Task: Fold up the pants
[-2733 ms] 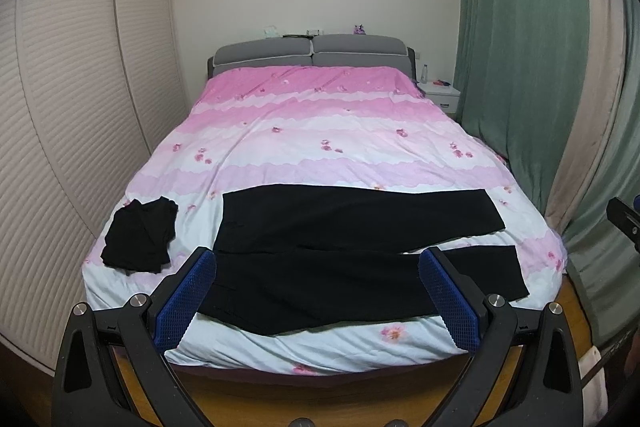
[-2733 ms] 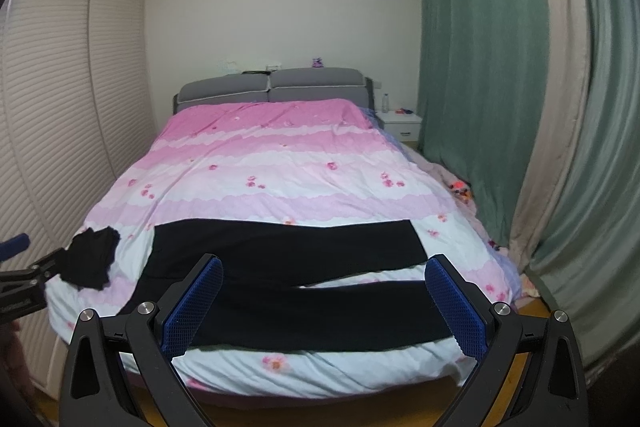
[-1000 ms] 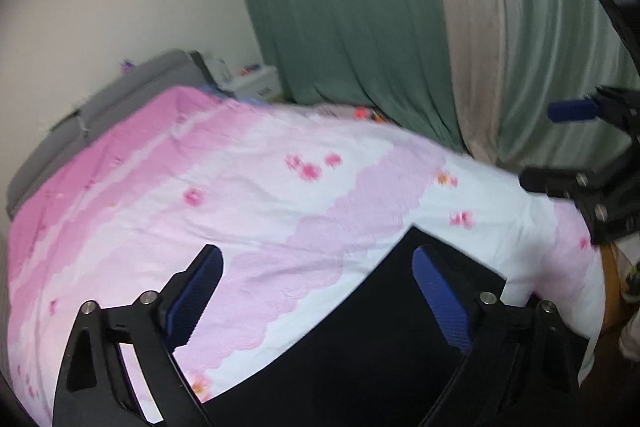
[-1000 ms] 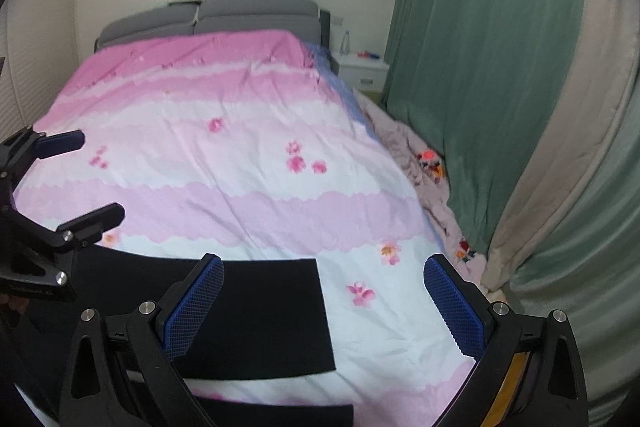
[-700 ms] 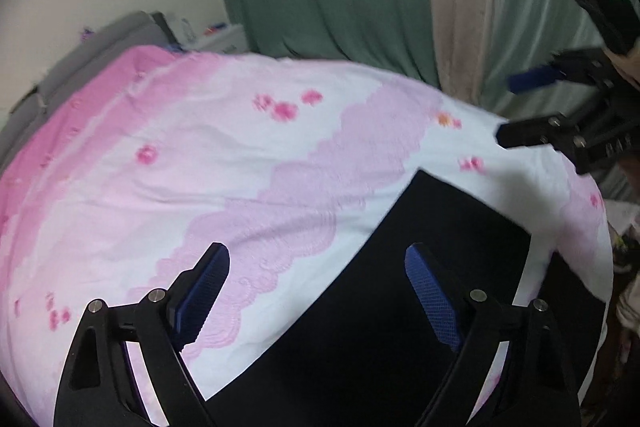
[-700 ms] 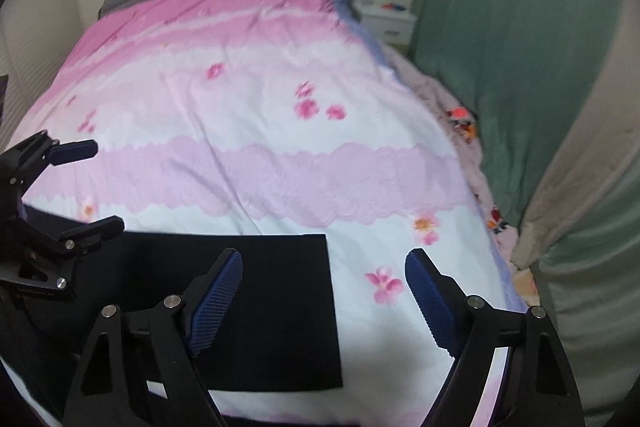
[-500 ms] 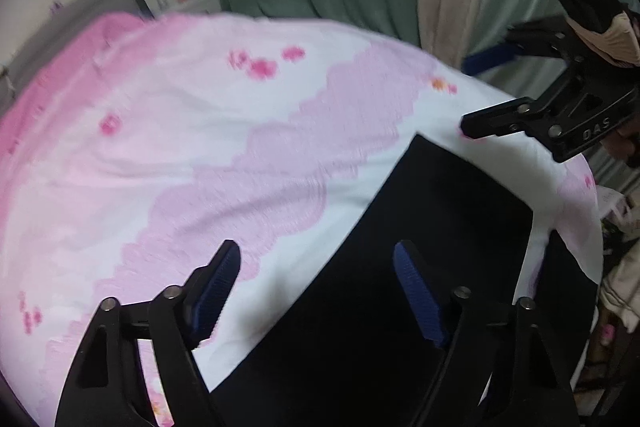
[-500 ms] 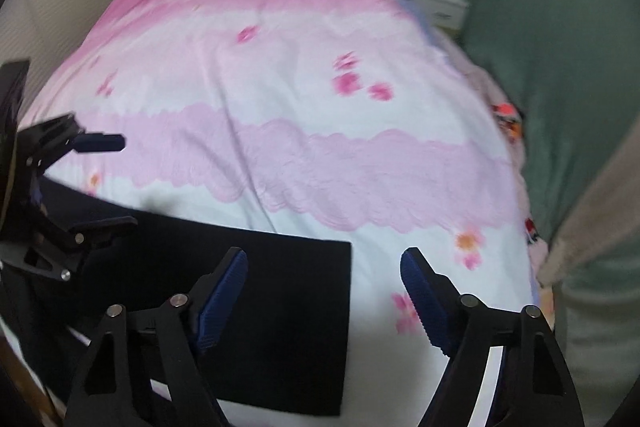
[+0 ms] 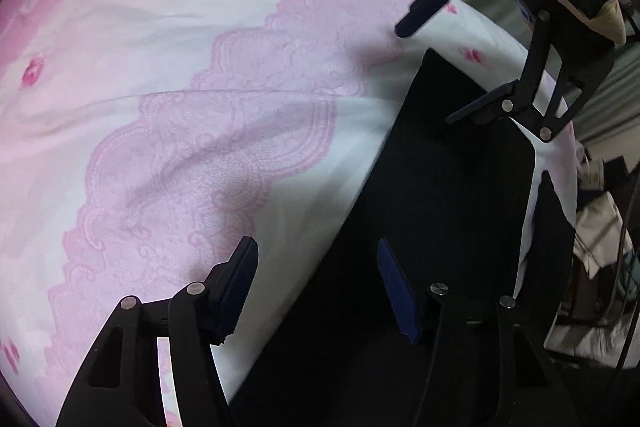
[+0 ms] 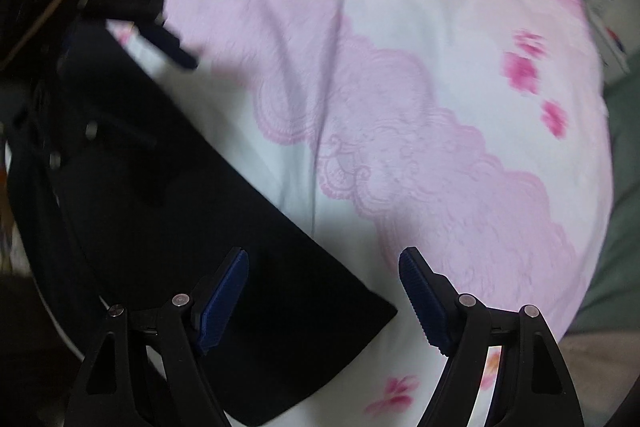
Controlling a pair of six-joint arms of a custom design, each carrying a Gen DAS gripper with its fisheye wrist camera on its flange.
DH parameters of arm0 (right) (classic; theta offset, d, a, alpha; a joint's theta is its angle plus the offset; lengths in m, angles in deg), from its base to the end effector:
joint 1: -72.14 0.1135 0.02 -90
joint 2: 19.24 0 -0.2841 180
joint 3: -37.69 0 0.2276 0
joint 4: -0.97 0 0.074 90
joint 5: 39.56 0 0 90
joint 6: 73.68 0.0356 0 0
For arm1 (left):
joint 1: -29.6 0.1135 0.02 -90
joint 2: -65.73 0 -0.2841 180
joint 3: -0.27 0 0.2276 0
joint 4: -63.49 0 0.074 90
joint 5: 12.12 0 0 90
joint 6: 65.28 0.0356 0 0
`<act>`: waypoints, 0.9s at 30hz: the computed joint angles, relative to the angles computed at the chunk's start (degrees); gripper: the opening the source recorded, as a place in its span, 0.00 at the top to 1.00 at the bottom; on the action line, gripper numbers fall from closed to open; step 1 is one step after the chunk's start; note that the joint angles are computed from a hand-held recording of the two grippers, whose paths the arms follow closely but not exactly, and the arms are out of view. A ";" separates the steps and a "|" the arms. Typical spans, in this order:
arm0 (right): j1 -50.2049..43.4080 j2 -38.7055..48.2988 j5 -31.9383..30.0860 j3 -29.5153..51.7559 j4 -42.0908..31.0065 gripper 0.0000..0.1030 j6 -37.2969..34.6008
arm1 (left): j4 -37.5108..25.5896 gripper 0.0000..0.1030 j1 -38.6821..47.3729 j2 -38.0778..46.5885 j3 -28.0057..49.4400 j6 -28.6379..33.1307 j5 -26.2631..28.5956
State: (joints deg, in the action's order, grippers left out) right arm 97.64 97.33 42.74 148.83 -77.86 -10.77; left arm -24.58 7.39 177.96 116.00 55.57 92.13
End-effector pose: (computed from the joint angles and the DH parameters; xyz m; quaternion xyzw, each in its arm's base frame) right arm 0.3451 0.1699 0.2373 -0.4445 0.8919 0.0664 0.0509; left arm 0.3345 -0.1461 0.2824 0.4480 0.8842 -0.1200 0.0562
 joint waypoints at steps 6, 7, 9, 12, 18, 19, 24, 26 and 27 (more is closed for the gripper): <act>0.95 7.22 1.44 9.28 -7.14 0.24 -6.23 | -5.61 0.41 -1.28 5.29 5.27 1.61 -1.25; 0.91 8.55 1.52 11.18 -8.44 0.24 -6.57 | -5.75 0.41 -1.40 5.57 5.25 1.48 -1.19; 0.93 11.05 1.89 14.34 -11.09 0.31 -7.52 | -6.12 0.48 -1.40 5.96 4.79 1.72 -0.85; 0.76 15.94 2.64 21.03 -16.04 0.35 -8.96 | -5.33 0.56 -1.52 5.92 2.49 3.05 -1.78; 0.63 16.87 1.43 21.04 -18.29 0.71 -10.19 | -4.64 0.75 0.23 5.06 -1.50 3.35 -0.27; 0.54 15.55 2.23 18.77 -16.83 0.77 -10.85 | -4.57 0.78 0.45 4.56 -2.19 3.66 -0.30; -0.91 11.96 1.39 18.23 -17.41 0.95 -12.28 | -7.56 0.95 1.98 3.17 -1.50 4.28 1.41; -1.19 10.06 1.57 17.96 -17.33 0.96 -12.89 | -8.89 0.95 2.59 2.30 -0.51 4.21 2.11; -1.36 7.52 1.78 14.48 -15.97 0.96 -13.38 | -9.46 0.95 2.84 1.45 -0.06 3.84 2.44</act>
